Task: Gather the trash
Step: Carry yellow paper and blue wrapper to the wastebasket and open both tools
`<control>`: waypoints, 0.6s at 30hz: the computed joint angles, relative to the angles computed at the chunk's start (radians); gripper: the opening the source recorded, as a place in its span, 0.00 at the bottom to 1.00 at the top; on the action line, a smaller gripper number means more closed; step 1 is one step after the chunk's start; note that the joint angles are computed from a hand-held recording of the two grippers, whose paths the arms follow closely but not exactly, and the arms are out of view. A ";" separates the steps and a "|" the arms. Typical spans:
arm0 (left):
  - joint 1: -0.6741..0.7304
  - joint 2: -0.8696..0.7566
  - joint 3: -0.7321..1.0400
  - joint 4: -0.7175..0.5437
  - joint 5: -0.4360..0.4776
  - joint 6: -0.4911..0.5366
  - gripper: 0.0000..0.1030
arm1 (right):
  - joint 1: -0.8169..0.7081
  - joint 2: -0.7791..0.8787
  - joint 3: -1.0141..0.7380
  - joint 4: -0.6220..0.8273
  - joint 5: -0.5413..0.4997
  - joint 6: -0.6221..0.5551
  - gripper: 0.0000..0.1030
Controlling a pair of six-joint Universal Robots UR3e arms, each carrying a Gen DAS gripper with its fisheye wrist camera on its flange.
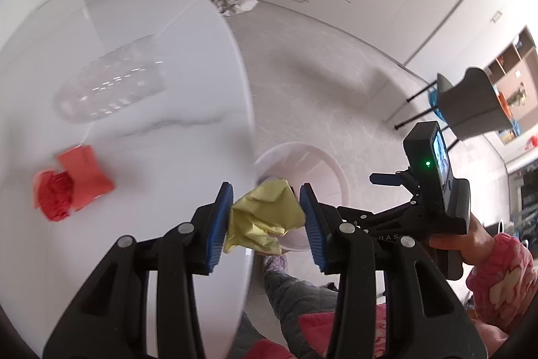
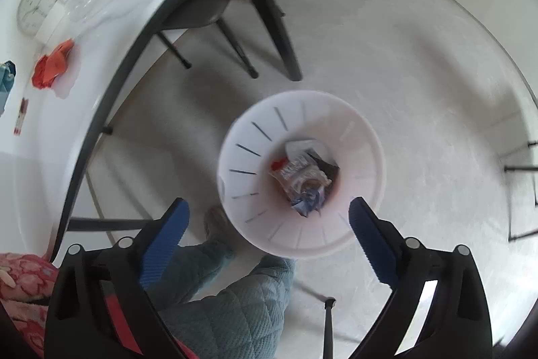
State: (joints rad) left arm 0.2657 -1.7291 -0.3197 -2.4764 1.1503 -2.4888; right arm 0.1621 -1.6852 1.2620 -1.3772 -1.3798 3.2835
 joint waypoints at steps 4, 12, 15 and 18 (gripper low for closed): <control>-0.121 0.010 -0.074 0.085 0.020 -0.081 0.40 | -0.103 -0.148 0.076 0.068 -0.005 -0.026 0.97; -0.313 -0.067 -0.078 0.153 0.027 -0.202 0.55 | -0.349 -0.312 0.063 0.248 0.021 -0.152 0.97; -0.362 -0.087 -0.063 0.194 0.063 -0.291 0.88 | -0.413 -0.341 0.057 0.281 0.031 -0.195 0.97; -0.394 -0.114 -0.002 0.180 0.072 -0.310 0.92 | -0.478 -0.371 0.059 0.307 0.052 -0.235 0.97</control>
